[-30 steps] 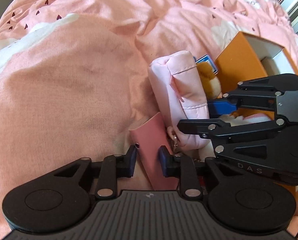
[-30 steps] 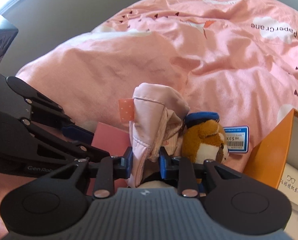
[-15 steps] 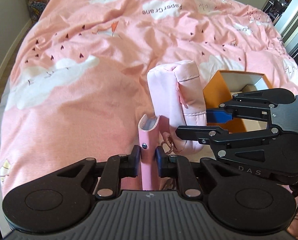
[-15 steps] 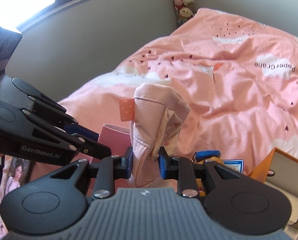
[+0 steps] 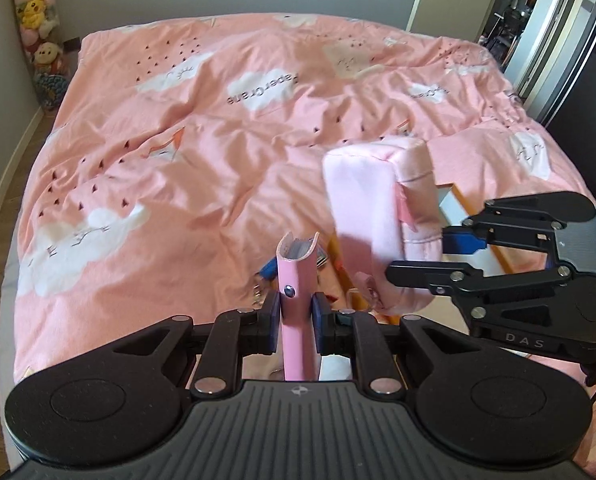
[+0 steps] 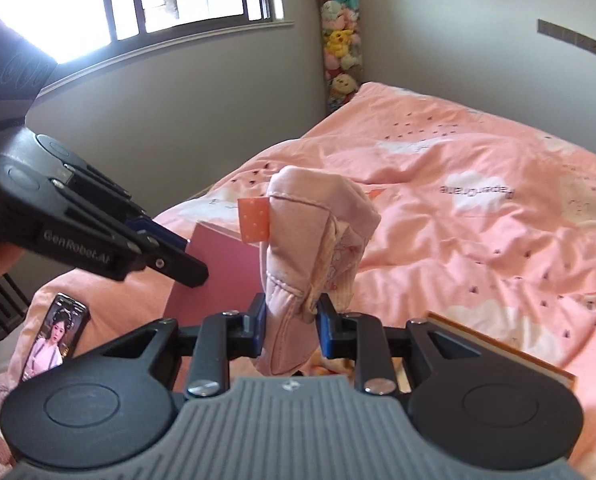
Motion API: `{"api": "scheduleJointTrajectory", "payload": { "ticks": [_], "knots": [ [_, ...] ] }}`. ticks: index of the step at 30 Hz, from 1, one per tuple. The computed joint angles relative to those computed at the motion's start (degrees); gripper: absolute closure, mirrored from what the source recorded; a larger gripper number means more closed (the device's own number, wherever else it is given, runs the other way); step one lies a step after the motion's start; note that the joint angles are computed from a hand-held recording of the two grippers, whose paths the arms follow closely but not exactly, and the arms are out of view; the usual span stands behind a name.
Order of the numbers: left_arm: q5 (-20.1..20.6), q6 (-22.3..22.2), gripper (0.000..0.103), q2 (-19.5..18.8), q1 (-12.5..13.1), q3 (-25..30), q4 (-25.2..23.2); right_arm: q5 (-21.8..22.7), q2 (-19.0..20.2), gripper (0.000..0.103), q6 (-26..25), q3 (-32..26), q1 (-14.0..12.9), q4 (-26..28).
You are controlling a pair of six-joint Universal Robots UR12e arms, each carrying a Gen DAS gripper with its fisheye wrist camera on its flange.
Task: Organize objects
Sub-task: 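Carry the pink tube and pink pouch into the orange box with both grippers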
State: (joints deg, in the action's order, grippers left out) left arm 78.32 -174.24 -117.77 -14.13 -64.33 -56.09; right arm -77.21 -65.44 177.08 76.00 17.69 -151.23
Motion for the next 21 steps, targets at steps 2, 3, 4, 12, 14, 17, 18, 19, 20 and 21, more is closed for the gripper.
{"api": "scheduleJointTrajectory", "payload": {
  "ticks": [2, 3, 4, 12, 14, 17, 18, 19, 20, 21],
  "knots": [
    [-0.7, -0.1, 0.085, -0.4, -0.4, 0.6, 0.1, -1.0, -1.7, 0.076, 0.8, 2.3, -0.7, -1.0],
    [-1.2, -0.1, 0.085, -0.7, -0.7, 1.1, 0.0, -1.6, -2.4, 0.076, 1.1, 3.4, -1.1, -1.4],
    [-1.6, 0.0, 0.085, -0.9, -0.8, 1.5, -0.3, -2.2, -3.2, 0.076, 1.5, 4.5, -1.4, -1.6],
    [-5.3, 1.5, 0.085, -4.3, -2.8, 6.2, -5.4, -5.2, -6.8, 0.076, 6.7, 11.4, -4.0, 0.8],
    [-5.9, 2.3, 0.085, -5.5, -3.4, 7.6, -7.2, -4.7, -7.1, 0.076, 8.3, 12.4, -4.5, 2.2],
    [-6.1, 3.6, 0.085, -7.2, -4.5, 9.6, -10.4, -4.4, -7.4, 0.076, 9.6, 13.6, -5.0, 3.5],
    [-6.3, 3.9, 0.085, -7.8, -4.8, 10.3, -11.7, -4.3, -7.5, 0.076, 9.9, 13.9, -5.2, 3.8],
    [-6.5, 3.9, 0.085, -8.4, -5.0, 11.0, -12.9, -4.2, -7.5, 0.076, 10.1, 14.1, -5.4, 4.2],
    [-6.7, 4.0, 0.085, -9.0, -5.3, 11.6, -14.2, -4.0, -7.5, 0.076, 10.1, 14.1, -5.5, 4.6],
    [-6.8, 4.1, 0.085, -9.6, -5.5, 12.2, -15.2, -3.9, -7.5, 0.076, 10.0, 14.2, -5.6, 5.0]
  ]
}}
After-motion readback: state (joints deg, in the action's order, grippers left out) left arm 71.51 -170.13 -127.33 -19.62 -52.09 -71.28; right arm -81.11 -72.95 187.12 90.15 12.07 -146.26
